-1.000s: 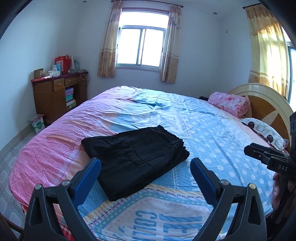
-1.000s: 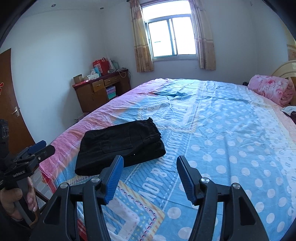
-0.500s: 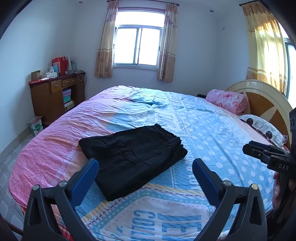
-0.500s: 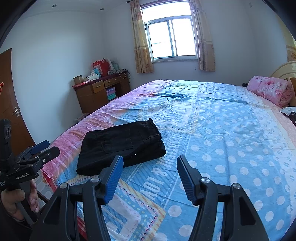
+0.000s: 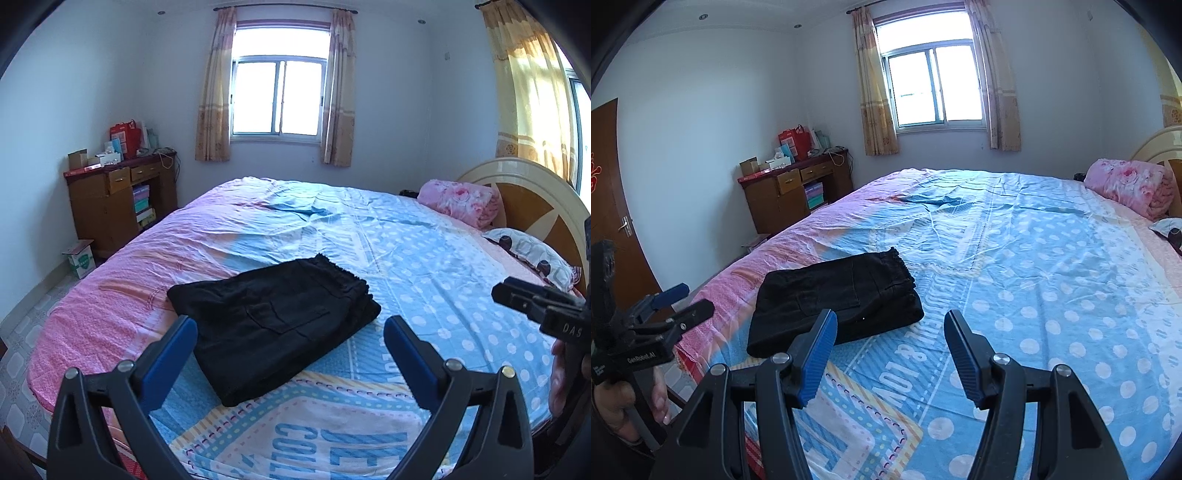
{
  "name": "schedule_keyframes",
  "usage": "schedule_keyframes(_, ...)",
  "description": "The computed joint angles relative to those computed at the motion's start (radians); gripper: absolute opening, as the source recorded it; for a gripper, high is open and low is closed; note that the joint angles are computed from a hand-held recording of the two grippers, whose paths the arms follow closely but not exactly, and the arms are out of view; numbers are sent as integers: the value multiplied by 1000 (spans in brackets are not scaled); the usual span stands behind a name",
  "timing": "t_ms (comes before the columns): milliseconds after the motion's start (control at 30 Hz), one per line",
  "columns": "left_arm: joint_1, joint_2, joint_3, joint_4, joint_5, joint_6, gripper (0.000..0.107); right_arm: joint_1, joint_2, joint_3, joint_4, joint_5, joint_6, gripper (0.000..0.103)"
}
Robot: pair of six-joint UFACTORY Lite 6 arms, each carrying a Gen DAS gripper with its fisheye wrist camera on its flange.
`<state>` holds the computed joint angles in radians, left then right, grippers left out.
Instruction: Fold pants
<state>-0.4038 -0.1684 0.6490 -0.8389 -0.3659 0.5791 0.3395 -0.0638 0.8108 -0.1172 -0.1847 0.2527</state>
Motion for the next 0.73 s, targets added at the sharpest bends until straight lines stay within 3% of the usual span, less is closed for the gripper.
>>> schedule_keyframes(467,26,38,20,-94,23,80,103,30,-27,-16,56,1,-66,62)
schedule_keyframes(733,-41,35,9,-194,-72,195,103,41,-35,-35,87,-3,-97,62)
